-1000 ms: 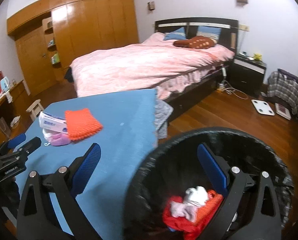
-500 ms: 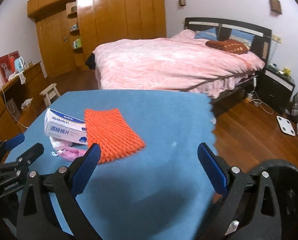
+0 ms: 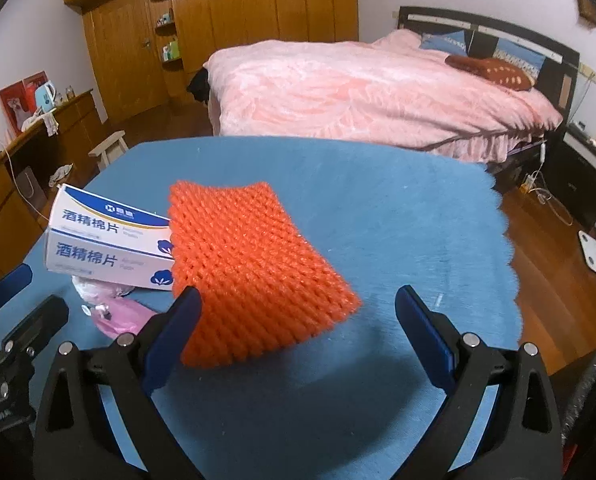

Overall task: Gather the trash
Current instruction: 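Return both grippers to the pile and grasp the orange foam net with right gripper, then lift the orange foam net with right gripper while left gripper grasps the pink mask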

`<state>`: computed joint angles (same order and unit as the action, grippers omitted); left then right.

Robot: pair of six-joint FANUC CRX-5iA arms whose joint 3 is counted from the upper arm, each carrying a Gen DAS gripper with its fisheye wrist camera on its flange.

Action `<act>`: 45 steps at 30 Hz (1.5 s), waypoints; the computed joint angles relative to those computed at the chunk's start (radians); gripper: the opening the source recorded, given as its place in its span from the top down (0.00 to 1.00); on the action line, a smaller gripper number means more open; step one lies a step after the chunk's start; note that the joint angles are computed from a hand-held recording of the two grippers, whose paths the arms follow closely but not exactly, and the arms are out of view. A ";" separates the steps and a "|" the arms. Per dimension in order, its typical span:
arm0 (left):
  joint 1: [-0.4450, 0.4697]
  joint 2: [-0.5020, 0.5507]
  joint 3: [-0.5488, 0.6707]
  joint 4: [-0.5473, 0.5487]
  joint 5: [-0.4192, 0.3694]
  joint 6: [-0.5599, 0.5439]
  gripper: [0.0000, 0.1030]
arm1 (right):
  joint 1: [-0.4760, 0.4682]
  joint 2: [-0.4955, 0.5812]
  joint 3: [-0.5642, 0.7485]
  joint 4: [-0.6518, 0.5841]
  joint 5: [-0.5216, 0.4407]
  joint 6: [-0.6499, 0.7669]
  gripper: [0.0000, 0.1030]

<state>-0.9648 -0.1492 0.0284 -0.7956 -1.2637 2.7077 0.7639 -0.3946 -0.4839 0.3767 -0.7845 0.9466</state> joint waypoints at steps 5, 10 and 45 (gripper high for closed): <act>0.008 -0.001 -0.007 0.011 0.008 0.002 0.13 | -0.009 0.039 0.027 -0.043 -0.024 0.030 0.08; 0.015 -0.006 -0.017 0.020 0.017 0.003 0.13 | -0.016 0.057 0.052 -0.096 -0.052 0.093 0.10; 0.064 0.094 0.042 0.170 0.125 -0.083 0.15 | -0.049 -0.135 -0.027 -0.207 -0.086 0.104 0.76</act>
<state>-0.9007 -0.0554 0.0701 -0.6260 -1.1386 2.6242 0.7144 -0.5296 -0.5107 0.1701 -0.8709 1.0507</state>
